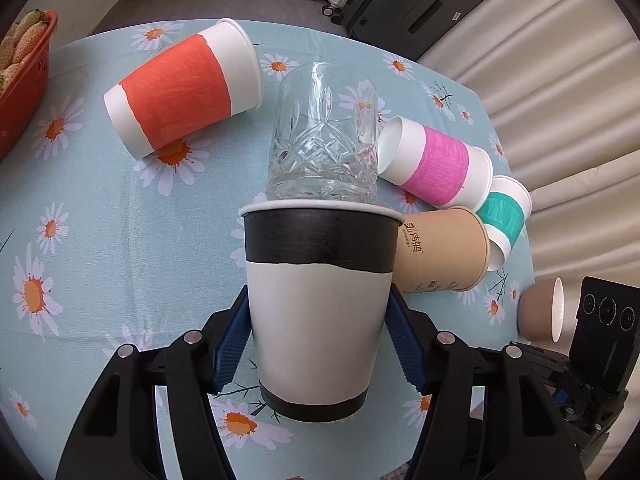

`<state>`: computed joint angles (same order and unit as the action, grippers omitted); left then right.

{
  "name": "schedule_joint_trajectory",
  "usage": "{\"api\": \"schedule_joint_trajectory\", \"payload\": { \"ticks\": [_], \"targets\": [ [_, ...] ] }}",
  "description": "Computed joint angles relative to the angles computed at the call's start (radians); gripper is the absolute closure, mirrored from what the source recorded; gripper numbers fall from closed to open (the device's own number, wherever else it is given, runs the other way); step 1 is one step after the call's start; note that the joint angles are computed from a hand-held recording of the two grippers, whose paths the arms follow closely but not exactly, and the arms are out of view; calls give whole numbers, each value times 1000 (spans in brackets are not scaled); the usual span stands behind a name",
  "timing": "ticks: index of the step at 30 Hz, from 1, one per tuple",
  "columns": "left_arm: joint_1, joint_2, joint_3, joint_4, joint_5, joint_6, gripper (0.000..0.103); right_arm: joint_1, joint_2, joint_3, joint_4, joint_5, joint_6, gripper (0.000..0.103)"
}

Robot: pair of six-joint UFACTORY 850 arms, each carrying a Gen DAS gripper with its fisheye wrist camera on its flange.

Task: Flip cup upright
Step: 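Close the right gripper around the black-and-white cup's body, then lift the black-and-white cup and rotate it so its rim faces up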

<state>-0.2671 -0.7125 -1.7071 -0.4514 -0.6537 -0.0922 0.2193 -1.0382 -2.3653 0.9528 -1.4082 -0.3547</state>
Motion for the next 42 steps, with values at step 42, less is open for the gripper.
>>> {"api": "schedule_joint_trajectory", "payload": {
  "ticks": [42],
  "targets": [
    [-99,229,392,-246,221,-15,35,-36,230,414,43,39,-99,30]
  ]
}}
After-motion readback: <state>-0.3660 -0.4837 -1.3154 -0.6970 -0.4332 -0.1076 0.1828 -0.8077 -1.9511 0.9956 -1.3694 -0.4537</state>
